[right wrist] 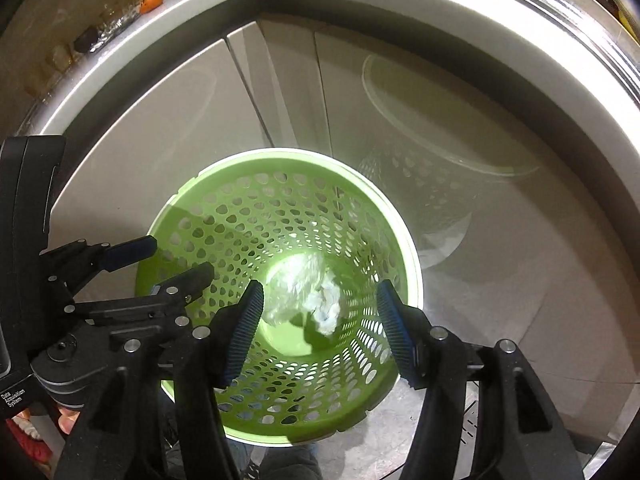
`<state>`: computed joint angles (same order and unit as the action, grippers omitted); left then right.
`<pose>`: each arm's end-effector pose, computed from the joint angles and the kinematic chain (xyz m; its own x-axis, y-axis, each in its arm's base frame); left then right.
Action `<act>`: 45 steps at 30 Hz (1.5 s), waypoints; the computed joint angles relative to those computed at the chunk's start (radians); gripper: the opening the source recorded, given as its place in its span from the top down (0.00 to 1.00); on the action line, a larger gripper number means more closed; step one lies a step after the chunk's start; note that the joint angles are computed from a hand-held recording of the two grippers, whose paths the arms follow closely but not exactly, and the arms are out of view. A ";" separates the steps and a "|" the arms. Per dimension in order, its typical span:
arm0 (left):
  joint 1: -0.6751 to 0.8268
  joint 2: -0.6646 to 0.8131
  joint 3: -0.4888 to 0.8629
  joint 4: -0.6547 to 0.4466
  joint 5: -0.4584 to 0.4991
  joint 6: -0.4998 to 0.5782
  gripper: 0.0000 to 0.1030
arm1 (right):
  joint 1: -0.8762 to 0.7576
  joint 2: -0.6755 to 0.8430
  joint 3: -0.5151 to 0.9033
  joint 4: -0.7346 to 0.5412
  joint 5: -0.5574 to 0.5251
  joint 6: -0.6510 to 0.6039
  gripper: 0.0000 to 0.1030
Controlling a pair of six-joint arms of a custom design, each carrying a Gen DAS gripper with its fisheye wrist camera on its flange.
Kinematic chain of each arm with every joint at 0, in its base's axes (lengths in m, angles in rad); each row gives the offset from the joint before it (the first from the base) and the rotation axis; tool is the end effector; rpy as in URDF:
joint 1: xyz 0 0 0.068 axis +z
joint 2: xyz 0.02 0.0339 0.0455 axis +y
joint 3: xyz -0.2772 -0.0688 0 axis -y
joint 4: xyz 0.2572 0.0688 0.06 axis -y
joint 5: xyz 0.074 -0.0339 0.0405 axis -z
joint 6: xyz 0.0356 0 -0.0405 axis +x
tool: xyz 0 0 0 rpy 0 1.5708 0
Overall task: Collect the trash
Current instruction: 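Move both tools back over the counter toward the foil pack and orange peel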
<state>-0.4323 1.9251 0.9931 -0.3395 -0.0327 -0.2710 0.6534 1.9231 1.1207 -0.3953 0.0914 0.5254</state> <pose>0.3183 -0.1456 0.0981 -0.9457 0.1417 -0.2924 0.1628 0.9855 -0.0488 0.3017 0.2269 0.1285 -0.9300 -0.0830 -0.3580 -0.1300 0.9855 0.1093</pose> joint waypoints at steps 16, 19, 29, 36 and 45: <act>0.043 -0.381 0.077 -0.312 -0.060 -0.026 0.23 | 0.026 -0.362 0.059 -0.224 0.177 -0.002 0.21; 0.076 -0.470 0.142 -0.402 -0.084 -0.014 0.15 | 0.051 -0.425 0.122 -0.259 0.232 -0.014 0.09; 0.313 -0.540 0.359 -0.519 -0.088 0.040 0.08 | 0.057 -0.425 0.338 -0.257 0.246 -0.104 0.02; 0.398 -0.406 0.391 -0.422 -0.017 0.069 0.08 | 0.032 -0.249 0.503 -0.242 0.215 -0.158 0.02; 0.439 -0.079 0.565 -0.342 0.056 0.122 0.08 | -0.009 0.136 0.933 -0.329 0.149 -0.232 0.02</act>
